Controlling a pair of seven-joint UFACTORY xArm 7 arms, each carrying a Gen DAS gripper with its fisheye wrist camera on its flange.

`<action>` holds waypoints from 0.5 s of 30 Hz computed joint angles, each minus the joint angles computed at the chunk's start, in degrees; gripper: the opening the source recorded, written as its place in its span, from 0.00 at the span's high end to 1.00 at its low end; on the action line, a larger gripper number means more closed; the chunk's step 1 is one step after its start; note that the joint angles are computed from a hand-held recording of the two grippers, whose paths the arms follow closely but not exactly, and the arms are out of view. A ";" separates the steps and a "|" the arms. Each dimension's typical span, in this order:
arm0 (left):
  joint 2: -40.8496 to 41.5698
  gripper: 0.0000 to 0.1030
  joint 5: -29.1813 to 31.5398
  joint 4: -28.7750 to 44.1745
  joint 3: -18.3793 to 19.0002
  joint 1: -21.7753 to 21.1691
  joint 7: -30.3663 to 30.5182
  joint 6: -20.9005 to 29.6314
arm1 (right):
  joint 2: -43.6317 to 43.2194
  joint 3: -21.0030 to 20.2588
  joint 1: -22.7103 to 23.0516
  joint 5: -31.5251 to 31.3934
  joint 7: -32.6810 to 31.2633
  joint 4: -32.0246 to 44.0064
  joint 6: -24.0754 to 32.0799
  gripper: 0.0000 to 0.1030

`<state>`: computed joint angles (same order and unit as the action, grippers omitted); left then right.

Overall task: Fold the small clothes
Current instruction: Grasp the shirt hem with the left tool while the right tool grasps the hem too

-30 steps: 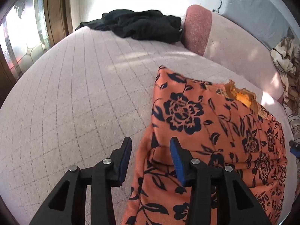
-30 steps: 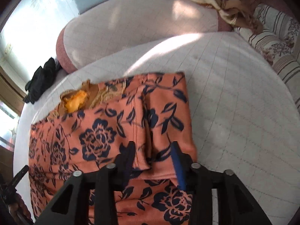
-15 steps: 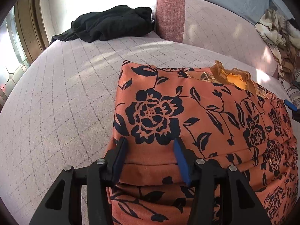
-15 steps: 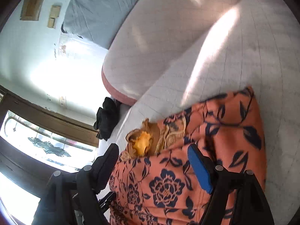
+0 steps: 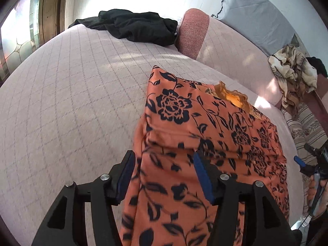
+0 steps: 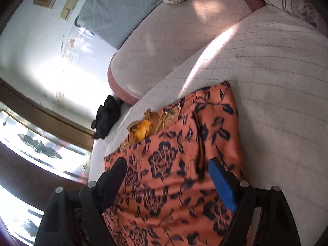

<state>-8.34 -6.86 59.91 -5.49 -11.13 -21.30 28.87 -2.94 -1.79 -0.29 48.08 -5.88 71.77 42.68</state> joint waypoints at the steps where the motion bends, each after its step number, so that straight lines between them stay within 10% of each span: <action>1: -3.34 0.39 -1.78 -2.97 0.34 -0.34 0.49 0.56 | -3.71 0.12 -0.11 -2.69 0.97 -3.26 0.95 0.18; 9: -25.15 0.35 -9.06 -21.66 1.85 -3.73 1.00 8.58 | -27.22 -3.69 -0.93 -18.94 9.10 -22.22 16.49 0.18; 15: -30.92 0.35 -10.11 -26.44 1.61 -4.95 -1.08 13.91 | -36.97 -6.39 -0.49 -19.75 13.28 -31.43 23.28 0.18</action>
<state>-39.26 -16.97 33.46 -3.87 -16.09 -22.39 42.78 -39.91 -8.18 -0.78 28.33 7.39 40.33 65.96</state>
